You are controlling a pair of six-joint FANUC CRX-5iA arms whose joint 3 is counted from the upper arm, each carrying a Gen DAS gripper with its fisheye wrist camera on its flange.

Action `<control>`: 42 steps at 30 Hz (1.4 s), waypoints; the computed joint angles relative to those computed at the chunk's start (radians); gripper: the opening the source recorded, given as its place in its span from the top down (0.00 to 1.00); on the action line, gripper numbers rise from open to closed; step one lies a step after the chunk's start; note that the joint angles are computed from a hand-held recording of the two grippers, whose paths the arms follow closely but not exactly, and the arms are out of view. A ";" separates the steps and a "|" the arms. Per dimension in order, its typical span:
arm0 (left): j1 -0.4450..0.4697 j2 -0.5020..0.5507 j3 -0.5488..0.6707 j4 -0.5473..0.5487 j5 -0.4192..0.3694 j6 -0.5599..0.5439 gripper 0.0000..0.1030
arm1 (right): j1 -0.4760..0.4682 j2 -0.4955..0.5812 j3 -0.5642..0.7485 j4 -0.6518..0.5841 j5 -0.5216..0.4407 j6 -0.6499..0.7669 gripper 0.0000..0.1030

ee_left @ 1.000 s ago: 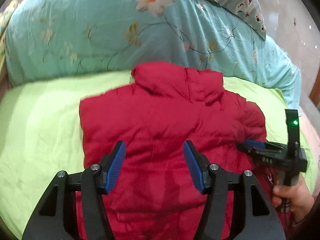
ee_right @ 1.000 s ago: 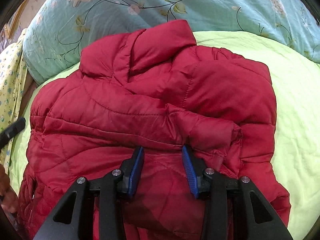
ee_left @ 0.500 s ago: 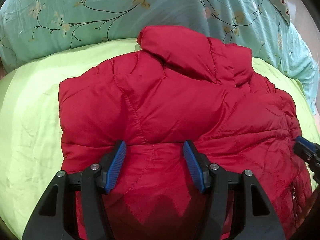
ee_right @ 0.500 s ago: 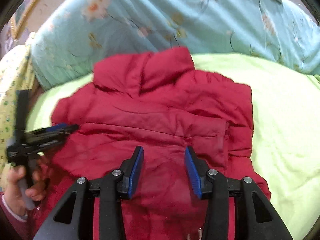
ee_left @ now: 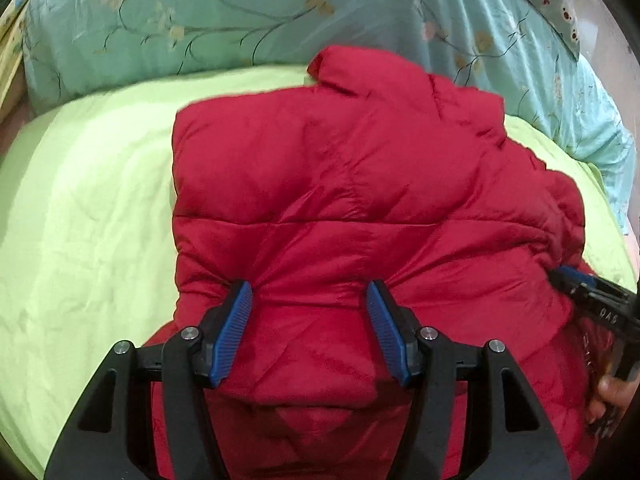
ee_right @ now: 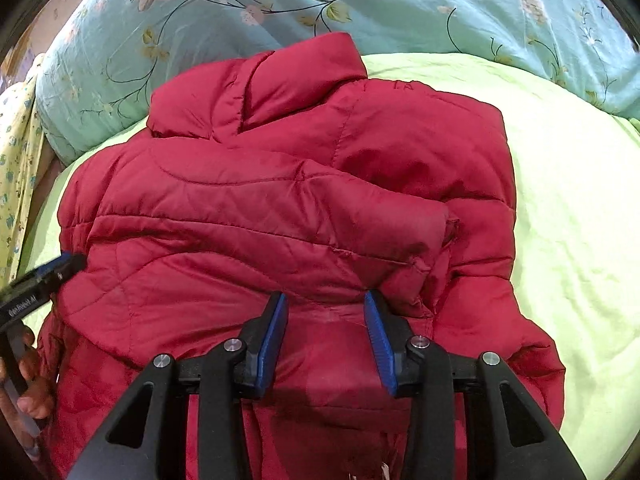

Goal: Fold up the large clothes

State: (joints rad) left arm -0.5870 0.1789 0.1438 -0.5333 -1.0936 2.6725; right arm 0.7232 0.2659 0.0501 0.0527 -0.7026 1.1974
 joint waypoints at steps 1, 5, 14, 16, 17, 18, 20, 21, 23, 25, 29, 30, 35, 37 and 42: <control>0.005 -0.002 -0.007 0.007 0.009 -0.002 0.41 | -0.001 0.000 0.000 -0.003 0.002 0.002 0.60; 0.002 0.019 0.014 -0.003 -0.012 -0.006 0.40 | -0.024 0.014 0.030 -0.074 -0.007 0.050 0.60; 0.021 -0.088 -0.076 0.061 0.056 0.020 0.37 | -0.073 -0.091 0.019 -0.244 -0.051 0.111 0.57; 0.005 -0.118 -0.094 0.061 0.048 0.051 0.37 | -0.084 -0.138 -0.005 -0.290 -0.059 0.129 0.55; -0.006 -0.128 -0.100 0.057 0.042 0.062 0.37 | -0.091 -0.165 -0.021 -0.315 -0.066 0.136 0.54; -0.022 -0.136 -0.102 0.052 0.027 0.073 0.37 | -0.096 -0.188 -0.035 -0.333 -0.080 0.140 0.48; -0.057 -0.156 -0.113 0.040 0.004 0.099 0.37 | -0.101 -0.234 -0.070 -0.350 -0.092 0.146 0.40; -0.072 -0.166 -0.120 0.038 -0.004 0.113 0.37 | -0.100 -0.252 -0.085 -0.347 -0.092 0.145 0.40; -0.106 -0.186 -0.134 0.033 -0.025 0.149 0.37 | -0.093 -0.303 -0.132 -0.335 -0.093 0.134 0.40; -0.135 -0.213 -0.157 0.023 -0.035 0.199 0.37 | -0.091 -0.359 -0.184 -0.331 -0.095 0.118 0.39; -0.190 -0.269 -0.211 0.002 -0.052 0.318 0.37 | -0.082 -0.449 -0.267 -0.322 -0.087 0.062 0.29; -0.204 -0.279 -0.221 -0.003 -0.062 0.344 0.37 | -0.085 -0.458 -0.276 -0.328 -0.085 0.061 0.29; -0.273 -0.310 -0.248 -0.033 -0.121 0.434 0.37 | -0.073 -0.532 -0.341 -0.287 -0.086 0.007 0.29; -0.301 -0.322 -0.257 -0.046 -0.142 0.464 0.37 | -0.057 -0.560 -0.368 -0.255 -0.079 -0.017 0.29; -0.350 -0.351 -0.287 -0.053 -0.164 0.522 0.37 | -0.032 -0.614 -0.417 -0.190 -0.095 -0.061 0.28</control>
State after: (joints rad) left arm -0.9365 -0.1726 -0.1434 -0.5859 -1.2577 3.1944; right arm 0.6908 -0.3482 -0.3671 -0.1374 -0.7975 1.1363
